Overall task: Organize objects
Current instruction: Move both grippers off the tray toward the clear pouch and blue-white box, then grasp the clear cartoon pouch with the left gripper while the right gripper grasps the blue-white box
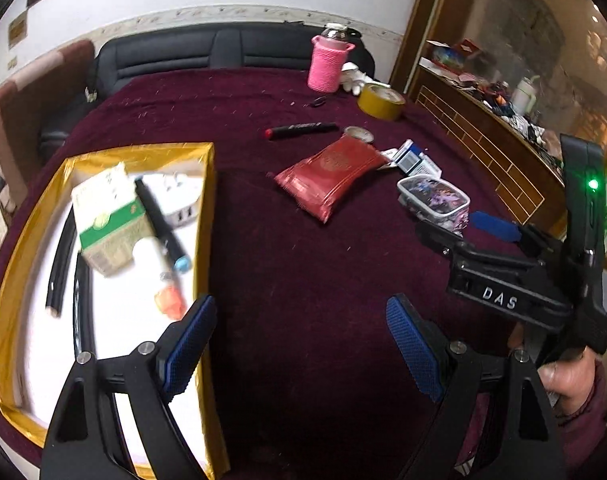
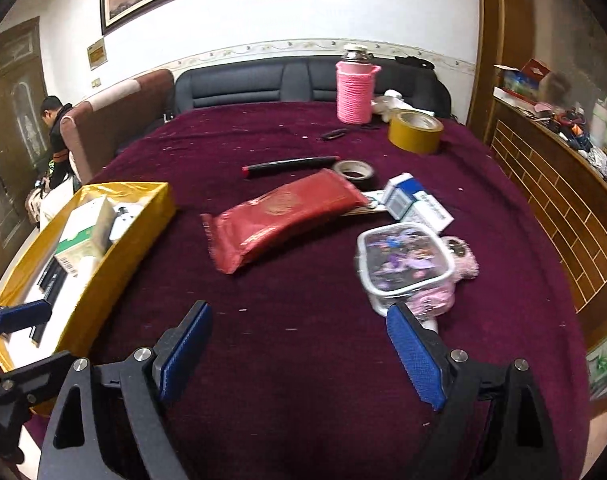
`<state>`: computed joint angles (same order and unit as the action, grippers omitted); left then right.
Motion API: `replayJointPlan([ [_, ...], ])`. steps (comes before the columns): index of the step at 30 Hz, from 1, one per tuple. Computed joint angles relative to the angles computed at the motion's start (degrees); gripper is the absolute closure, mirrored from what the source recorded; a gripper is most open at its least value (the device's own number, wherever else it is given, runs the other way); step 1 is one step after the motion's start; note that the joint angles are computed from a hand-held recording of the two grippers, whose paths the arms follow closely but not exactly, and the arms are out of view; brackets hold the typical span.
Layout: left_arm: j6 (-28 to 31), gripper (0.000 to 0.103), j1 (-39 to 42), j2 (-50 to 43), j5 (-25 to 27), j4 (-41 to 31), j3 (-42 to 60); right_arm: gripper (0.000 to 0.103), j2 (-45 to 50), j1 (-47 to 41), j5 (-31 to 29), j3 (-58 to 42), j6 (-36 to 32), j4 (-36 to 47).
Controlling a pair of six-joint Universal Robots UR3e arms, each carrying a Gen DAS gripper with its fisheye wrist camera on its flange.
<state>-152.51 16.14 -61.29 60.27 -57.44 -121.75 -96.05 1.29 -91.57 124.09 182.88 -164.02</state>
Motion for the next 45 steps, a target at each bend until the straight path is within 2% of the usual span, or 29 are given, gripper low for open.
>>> replayJointPlan([
  [5,-2.96,0.017,-5.12,-4.25,1.38,5.10,5.34,0.012,-7.77,-13.62,7.94,-3.33,-6.65,9.48],
  [8,-5.27,0.016,-9.22,-8.28,3.42,10.89,8.13,0.011,-8.62,-20.38,8.97,-10.63,-8.97,14.09],
  [10,-6.55,0.012,-11.32,-11.05,5.22,13.20,9.78,0.010,-7.86,-22.63,8.34,-14.45,-9.40,14.32],
  [13,-8.66,0.012,-14.16,-15.79,7.91,15.54,11.84,0.004,-5.40,-25.91,8.88,-19.05,-9.68,13.02],
  [15,-9.94,0.012,-15.48,-18.70,8.96,15.85,12.80,0.003,-3.15,-28.10,12.07,-19.11,-9.17,10.88],
  [18,-11.29,0.012,-17.52,-22.74,9.42,15.77,14.06,0.003,2.51,-27.93,14.24,-17.45,-9.20,6.68],
  [22,-12.28,0.012,-21.49,-26.60,11.56,16.36,16.21,0.003,12.86,-25.05,13.95,-19.14,-11.34,4.49],
  [26,-12.55,0.012,-23.48,-28.40,10.86,16.12,17.17,0.003,23.07,-22.00,11.57,-26.14,-14.58,6.93],
  [29,-12.87,0.012,-24.27,-29.89,10.07,15.26,18.30,0.005,27.99,-21.27,12.74,-31.00,-16.45,10.95],
  [31,-13.13,0.012,-24.21,-30.65,8.50,14.46,19.05,0.012,30.02,-21.47,14.27,-32.44,-16.53,11.78],
  [32,-13.18,0.012,-24.16,-30.94,7.83,14.13,19.39,0.034,30.95,-21.97,15.70,-33.27,-15.97,13.03],
  [33,-13.44,0.012,-24.35,-31.49,7.24,13.82,19.99,0.067,31.81,-22.67,17.12,-34.28,-14.86,15.28],
  [39,-15.13,0.012,-25.60,-36.64,3.36,12.38,24.64,0.067,26.33,-28.13,23.24,-24.96,-10.05,10.90],
  [42,-17.50,0.012,-27.44,-41.51,2.08,14.21,28.36,0.067,19.06,-34.03,29.55,-15.96,-8.28,7.90],
  [45,-22.08,0.012,-28.71,-47.79,-1.10,15.85,33.83,0.067,15.91,-39.10,35.14,-10.30,-7.36,5.26],
])
